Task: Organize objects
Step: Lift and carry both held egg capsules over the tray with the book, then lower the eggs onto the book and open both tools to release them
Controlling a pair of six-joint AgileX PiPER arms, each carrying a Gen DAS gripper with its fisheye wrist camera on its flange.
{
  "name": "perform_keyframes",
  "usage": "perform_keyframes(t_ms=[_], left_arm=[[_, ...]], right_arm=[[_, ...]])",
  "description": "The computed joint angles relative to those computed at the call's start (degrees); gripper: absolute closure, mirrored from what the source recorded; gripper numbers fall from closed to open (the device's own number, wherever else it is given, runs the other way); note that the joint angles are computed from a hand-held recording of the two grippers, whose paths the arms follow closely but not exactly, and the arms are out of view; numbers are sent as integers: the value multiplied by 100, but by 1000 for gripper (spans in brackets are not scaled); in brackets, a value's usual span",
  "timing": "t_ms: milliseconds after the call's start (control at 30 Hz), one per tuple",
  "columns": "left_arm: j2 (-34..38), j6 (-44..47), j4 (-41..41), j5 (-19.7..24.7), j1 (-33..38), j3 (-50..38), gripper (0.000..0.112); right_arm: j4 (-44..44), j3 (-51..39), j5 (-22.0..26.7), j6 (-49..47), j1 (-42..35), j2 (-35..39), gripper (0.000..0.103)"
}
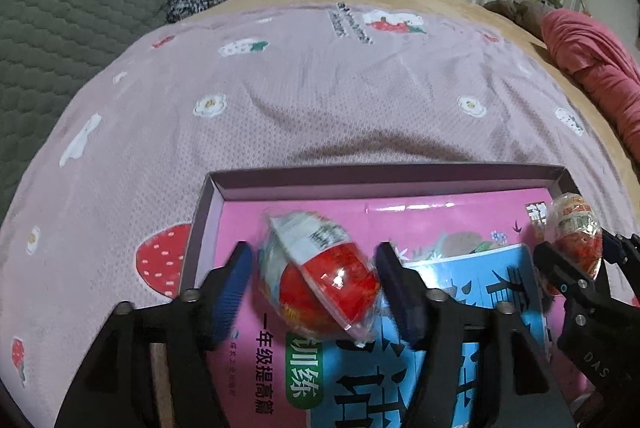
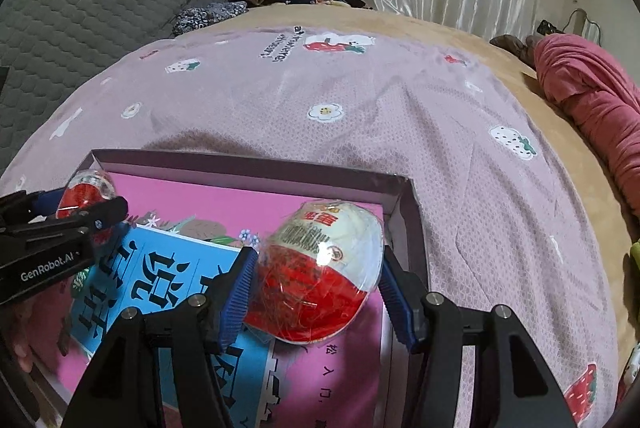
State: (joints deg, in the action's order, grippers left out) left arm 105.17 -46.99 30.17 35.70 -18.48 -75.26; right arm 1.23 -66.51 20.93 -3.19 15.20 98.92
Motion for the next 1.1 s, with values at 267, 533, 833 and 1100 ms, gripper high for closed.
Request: perform_keyframes(t_ms=[267,533,833,1100], left_arm=[[-130,47,-95,114,50,72,35],[-630,269,-260,199,74,306,32],[-1724,190,-77,724,-231,775,30],[-3193,231,-569,1130,-595,1461,20]], right_arm=[[277,-18,64,-212,-74,-65,35],[393,167,73,-306,-98,-510,29],[469,547,301,-460,-38,-1531,17],[1243,1019,1199,-918,137,-3203,4]])
